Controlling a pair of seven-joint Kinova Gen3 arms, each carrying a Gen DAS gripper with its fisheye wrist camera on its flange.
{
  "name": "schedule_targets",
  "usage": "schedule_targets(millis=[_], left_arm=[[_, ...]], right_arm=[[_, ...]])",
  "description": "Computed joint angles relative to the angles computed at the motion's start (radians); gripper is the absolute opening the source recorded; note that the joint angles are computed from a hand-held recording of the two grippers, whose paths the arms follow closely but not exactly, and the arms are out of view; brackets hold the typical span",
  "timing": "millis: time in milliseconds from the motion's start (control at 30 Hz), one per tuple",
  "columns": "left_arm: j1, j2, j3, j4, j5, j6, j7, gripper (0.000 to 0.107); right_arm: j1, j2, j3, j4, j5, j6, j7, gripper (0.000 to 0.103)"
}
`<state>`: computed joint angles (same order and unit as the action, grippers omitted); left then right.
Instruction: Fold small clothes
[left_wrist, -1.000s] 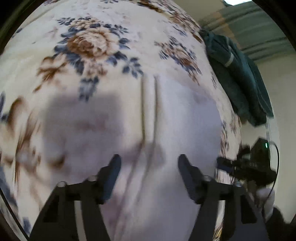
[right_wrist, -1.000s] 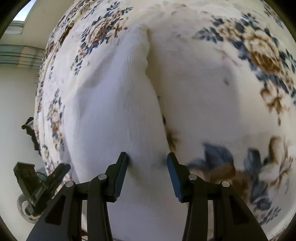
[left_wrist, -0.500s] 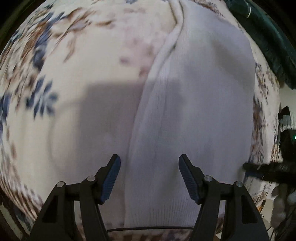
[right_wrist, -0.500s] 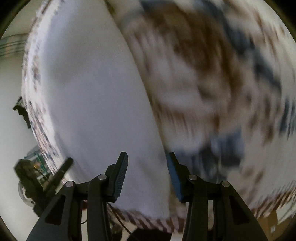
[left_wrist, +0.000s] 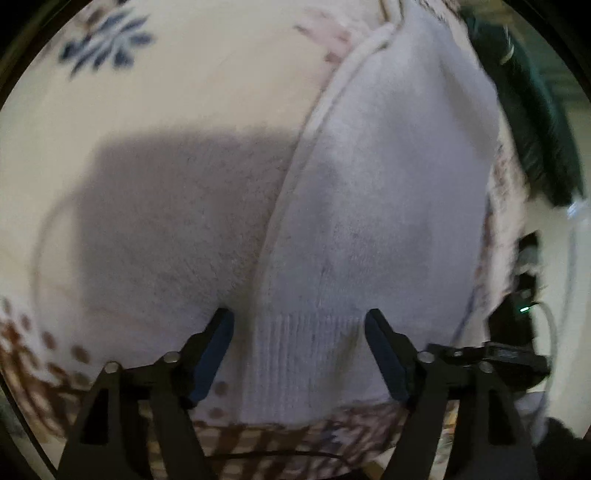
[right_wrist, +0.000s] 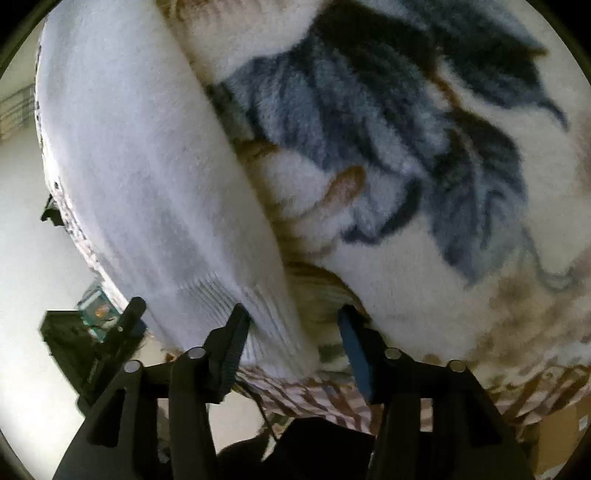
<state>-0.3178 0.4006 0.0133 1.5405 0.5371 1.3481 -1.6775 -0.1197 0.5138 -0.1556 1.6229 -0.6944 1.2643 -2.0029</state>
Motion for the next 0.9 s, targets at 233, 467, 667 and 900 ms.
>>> schedule_targets(millis=[233,467,667,900], left_arm=[[-0.072,0.002,0.0,0.073,0.132,0.0,-0.07,0.076],[-0.059,-0.002,0.016,0.09,0.2,-0.002,-0.088,0.076],[-0.066,-0.049,-0.01,0.121,0.194,-0.01,-0.105,0.011],[-0.07,-0.067,-0.012,0.039,0.193,0.05,-0.112,0.01]], right_arm=[[0.025,-0.037,-0.002,0.063,-0.035,-0.032,0.031,0.055],[0.089,-0.011,-0.017,0.146,-0.185,-0.091,0.152,0.057],[0.097,-0.04,-0.019,0.206,-0.27,-0.131,0.208,0.014],[0.07,-0.118,-0.007,0.17,-0.278,-0.126,0.181,0.011]])
